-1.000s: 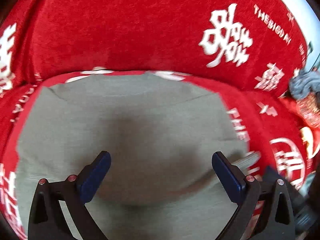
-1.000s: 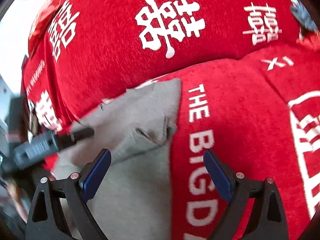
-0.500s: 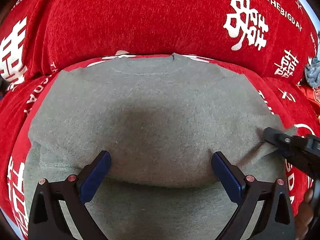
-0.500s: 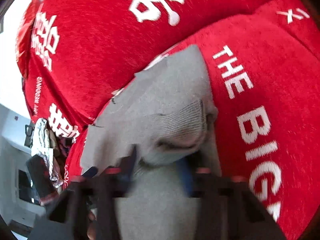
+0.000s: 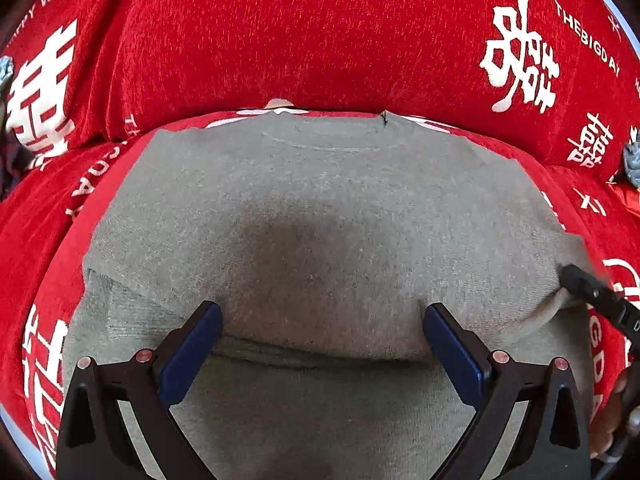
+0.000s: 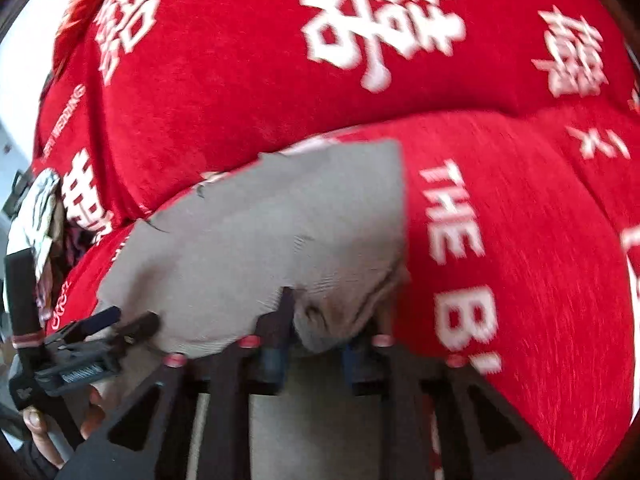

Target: Fold small clothes

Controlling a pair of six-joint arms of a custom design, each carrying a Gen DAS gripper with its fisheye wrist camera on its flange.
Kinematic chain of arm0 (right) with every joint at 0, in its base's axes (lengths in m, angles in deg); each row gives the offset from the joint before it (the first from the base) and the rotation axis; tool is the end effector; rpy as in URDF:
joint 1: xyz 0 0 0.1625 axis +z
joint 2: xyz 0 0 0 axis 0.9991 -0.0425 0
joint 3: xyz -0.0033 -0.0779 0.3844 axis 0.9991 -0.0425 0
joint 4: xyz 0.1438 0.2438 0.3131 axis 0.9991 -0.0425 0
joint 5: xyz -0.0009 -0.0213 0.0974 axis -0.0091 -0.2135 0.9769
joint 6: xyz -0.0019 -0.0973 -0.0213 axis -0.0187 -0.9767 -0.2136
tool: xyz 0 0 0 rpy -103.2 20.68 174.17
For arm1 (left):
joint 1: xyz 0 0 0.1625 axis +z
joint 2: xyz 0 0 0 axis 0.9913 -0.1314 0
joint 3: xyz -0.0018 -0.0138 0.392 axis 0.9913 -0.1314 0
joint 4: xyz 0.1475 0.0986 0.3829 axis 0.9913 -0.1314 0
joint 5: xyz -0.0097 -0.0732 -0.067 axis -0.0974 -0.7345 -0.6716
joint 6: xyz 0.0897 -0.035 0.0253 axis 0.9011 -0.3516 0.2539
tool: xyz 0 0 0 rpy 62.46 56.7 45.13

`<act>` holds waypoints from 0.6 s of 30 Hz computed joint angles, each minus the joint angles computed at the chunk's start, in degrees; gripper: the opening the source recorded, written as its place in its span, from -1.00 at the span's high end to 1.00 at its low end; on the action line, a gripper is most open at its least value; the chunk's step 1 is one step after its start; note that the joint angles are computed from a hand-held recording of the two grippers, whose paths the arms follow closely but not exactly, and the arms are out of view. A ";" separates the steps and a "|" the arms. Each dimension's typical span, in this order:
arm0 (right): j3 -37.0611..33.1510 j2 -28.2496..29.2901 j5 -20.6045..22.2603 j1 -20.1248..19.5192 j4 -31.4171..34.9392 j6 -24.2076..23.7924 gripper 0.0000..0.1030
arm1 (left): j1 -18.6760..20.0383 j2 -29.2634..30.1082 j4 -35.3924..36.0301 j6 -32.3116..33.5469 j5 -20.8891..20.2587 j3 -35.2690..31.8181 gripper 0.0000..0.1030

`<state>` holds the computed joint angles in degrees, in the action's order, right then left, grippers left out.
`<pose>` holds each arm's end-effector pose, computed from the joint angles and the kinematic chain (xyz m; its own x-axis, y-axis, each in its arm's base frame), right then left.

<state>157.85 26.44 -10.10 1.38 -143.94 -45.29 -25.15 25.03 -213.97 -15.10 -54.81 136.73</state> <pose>0.1069 -0.6076 0.1232 -0.9044 -0.2274 0.3610 -0.3939 0.7701 -0.5019 -0.0986 -0.5518 0.1462 -0.7447 -0.2354 -0.6245 0.1971 0.8164 -0.5428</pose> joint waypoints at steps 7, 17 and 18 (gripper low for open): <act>5.56 -1.79 -3.66 2.38 -14.12 -3.22 0.12 | -0.41 -0.60 0.15 -0.14 0.34 -0.21 -0.97; 1.68 1.68 -9.93 5.34 -3.24 -4.64 -0.04 | 0.44 -3.77 2.69 -1.65 1.05 2.28 -0.98; 1.91 1.44 -10.49 5.85 -3.67 -4.72 -0.04 | 0.01 -4.23 2.63 -1.99 1.83 2.82 -0.97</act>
